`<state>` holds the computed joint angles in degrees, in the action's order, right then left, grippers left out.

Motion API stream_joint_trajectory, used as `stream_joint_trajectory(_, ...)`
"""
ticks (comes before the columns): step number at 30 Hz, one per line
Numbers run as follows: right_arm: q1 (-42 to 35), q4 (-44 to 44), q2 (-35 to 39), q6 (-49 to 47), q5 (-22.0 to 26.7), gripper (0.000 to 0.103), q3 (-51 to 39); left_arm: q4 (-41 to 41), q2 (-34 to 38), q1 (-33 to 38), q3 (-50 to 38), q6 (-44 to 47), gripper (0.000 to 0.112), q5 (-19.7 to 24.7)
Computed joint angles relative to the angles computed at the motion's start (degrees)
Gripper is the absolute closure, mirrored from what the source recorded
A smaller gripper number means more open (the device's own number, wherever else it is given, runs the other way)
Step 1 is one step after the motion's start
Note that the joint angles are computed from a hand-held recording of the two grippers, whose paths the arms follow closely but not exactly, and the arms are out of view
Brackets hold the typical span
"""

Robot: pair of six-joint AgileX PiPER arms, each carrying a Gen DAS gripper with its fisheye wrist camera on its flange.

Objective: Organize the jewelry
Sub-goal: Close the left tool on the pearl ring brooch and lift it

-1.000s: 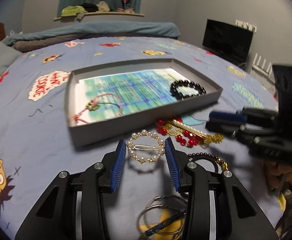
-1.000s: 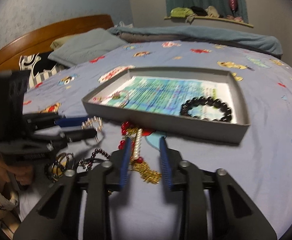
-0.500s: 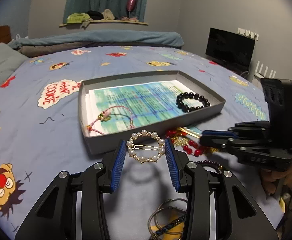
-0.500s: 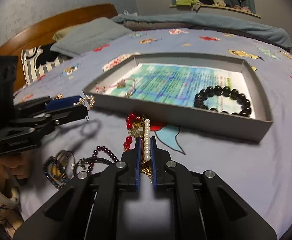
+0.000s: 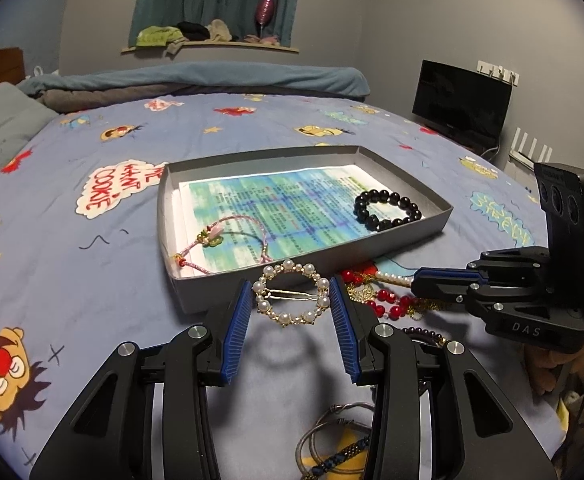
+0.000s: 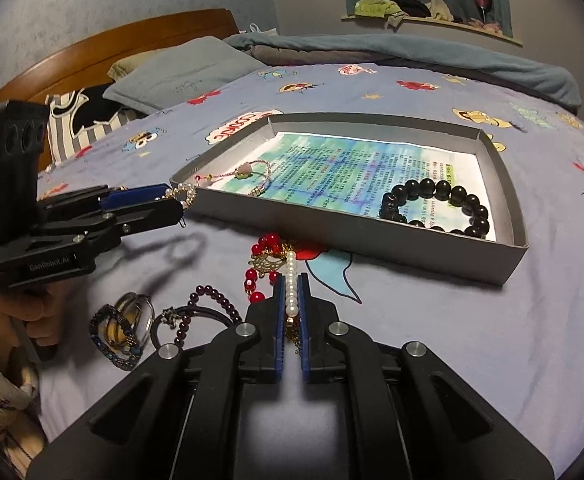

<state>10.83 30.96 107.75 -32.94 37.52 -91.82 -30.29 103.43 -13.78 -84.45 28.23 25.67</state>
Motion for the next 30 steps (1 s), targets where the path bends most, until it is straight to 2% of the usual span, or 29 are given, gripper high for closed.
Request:
stream_joint_trajectory(9,-3.3,0.4,-3.9,-3.5,-0.5,0.097,5.3,0.3,1.1,-0.3,-0.9,-0.8,0.071,0.1)
stream_joint_trajectory(18,-8.6,9.9,-7.5,-11.1,-0.6,0.097,9.1,2.1,2.1,-1.4,-2.5,-3.2,0.071,-0.3)
stream_joint_trajectory(23,-9.0,12.6,-7.4,-11.6,-0.2,0.097,6.7,6.5,3.6,-2.7,-4.6,-7.2,0.071,-0.6)
stream_joint_trajectory(30,-7.7,9.2,-2.8,-6.2,0.8,0.097,-2.4,8.0,6.9,-2.5,-10.5,-10.5,0.071,0.1)
